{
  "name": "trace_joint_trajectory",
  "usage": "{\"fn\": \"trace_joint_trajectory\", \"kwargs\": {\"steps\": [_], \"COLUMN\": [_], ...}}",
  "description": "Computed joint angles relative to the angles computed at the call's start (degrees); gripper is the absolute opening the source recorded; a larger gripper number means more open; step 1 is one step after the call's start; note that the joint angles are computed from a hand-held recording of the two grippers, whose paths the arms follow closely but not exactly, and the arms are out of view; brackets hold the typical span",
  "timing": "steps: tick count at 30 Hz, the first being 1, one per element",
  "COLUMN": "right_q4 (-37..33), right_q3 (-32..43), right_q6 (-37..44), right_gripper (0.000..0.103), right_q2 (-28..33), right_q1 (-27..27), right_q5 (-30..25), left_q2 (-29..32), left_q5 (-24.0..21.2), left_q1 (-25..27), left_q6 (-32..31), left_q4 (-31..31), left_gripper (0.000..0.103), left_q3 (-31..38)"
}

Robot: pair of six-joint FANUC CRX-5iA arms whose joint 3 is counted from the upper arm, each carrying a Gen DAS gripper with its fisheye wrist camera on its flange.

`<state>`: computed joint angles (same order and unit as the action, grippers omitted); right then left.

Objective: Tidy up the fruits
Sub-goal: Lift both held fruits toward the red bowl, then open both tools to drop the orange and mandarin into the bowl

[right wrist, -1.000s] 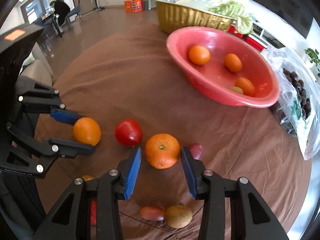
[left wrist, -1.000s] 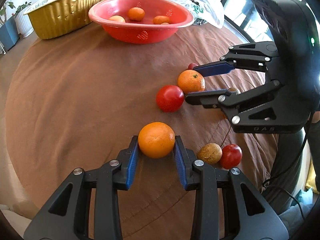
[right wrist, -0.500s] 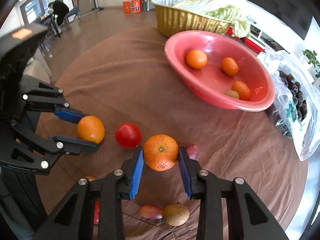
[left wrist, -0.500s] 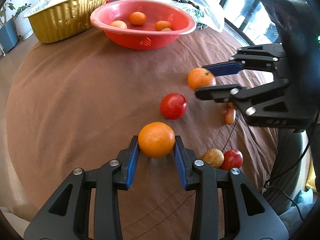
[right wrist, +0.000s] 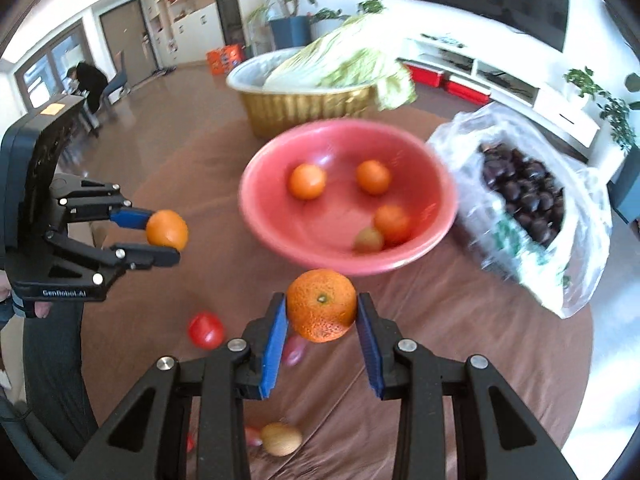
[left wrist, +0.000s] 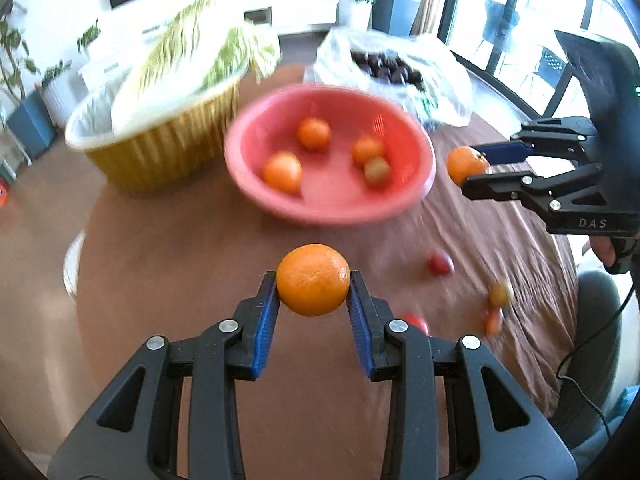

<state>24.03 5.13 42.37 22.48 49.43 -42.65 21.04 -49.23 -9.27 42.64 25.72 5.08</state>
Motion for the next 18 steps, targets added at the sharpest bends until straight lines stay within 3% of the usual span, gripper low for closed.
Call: {"fn": "trace_joint_trajectory", "kwargs": {"steps": [7, 18], "right_q4": [0.09, -4.15], "right_q3": [4.74, 16.41], "right_q6": [0.93, 6.25], "right_gripper": [0.037, 0.037], "right_q2": [3.17, 12.06], "right_q1": [-2.65, -5.75], "right_q5": [-0.89, -5.85], "left_q2": [8.26, 17.29], "left_q5": [-0.58, -2.49], "left_q1": [-2.27, -4.43], "left_q6": [-1.51, -0.22], "left_q4": [-1.34, -5.45], "left_gripper": [0.032, 0.032], "left_q3": [12.32, 22.93]}}
